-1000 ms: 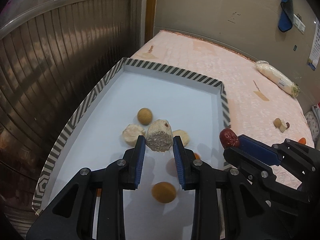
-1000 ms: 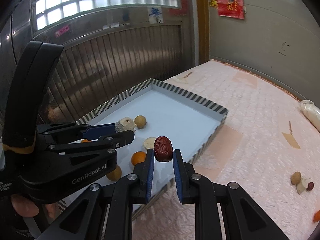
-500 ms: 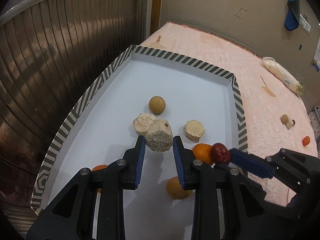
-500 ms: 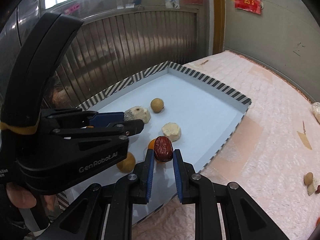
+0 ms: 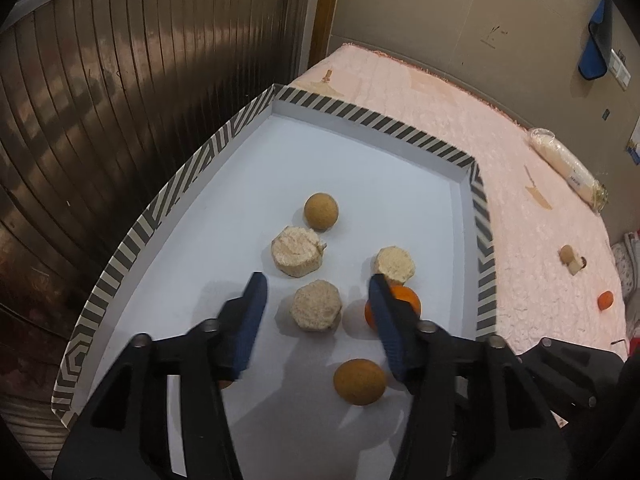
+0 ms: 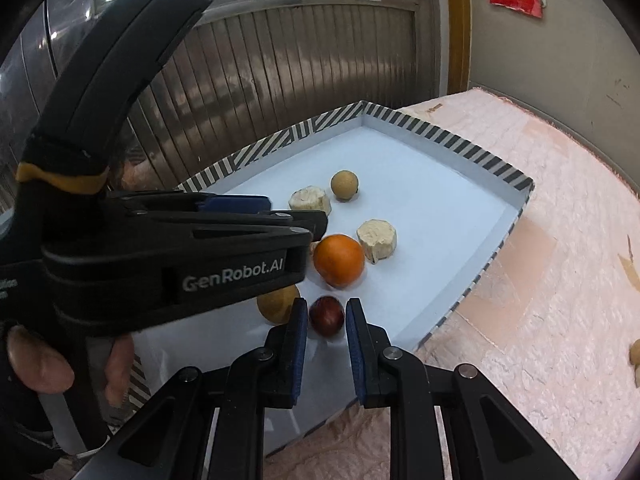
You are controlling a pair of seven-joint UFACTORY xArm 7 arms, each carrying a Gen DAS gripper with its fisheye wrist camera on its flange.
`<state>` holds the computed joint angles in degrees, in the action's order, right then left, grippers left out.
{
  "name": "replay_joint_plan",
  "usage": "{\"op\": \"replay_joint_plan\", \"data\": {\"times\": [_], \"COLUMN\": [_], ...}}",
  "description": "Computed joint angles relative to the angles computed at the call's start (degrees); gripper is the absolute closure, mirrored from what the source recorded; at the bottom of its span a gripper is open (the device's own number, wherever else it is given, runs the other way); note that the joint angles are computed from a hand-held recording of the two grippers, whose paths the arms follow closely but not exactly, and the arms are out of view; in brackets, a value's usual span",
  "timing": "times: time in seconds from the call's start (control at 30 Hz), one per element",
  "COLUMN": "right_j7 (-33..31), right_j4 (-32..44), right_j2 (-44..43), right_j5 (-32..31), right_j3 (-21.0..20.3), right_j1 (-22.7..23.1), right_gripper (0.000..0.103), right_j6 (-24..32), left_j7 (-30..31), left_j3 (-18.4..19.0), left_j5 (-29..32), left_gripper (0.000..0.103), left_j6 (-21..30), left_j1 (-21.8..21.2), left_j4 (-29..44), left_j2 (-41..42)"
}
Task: Organize fruits
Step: 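Open left tool to drop the chunk while right tool drops the jujube, then move both open tools back toward the remaining fruits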
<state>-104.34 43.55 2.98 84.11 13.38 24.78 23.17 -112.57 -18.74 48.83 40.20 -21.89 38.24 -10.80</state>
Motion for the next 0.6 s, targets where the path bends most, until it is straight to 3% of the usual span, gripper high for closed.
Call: {"op": "replay_joint_plan", "data": {"times": [0.27,0.6], "right_j7": [0.48,1.17], "right_j4": [-1.6,-2.87], "right_j2": [-4.46,-6.66], "right_j5": [1.92,2.54], "right_j3": [-3.03,-7.14], "right_j1": [-3.07,-8.33], "right_gripper": [0.079,0.076], "right_j6": [7.02,7.51], "left_j7": [0.27,3.97], "left_j3": [-0.96,1.76], "left_j5": [2.42,6.79], "left_gripper": [0.041,0.041], "left_j6": [3.62,6.01], "left_j1": [-1.34,-7.11], "left_j4": [5.19,18.82], "left_j2": [2.16,13.45]}}
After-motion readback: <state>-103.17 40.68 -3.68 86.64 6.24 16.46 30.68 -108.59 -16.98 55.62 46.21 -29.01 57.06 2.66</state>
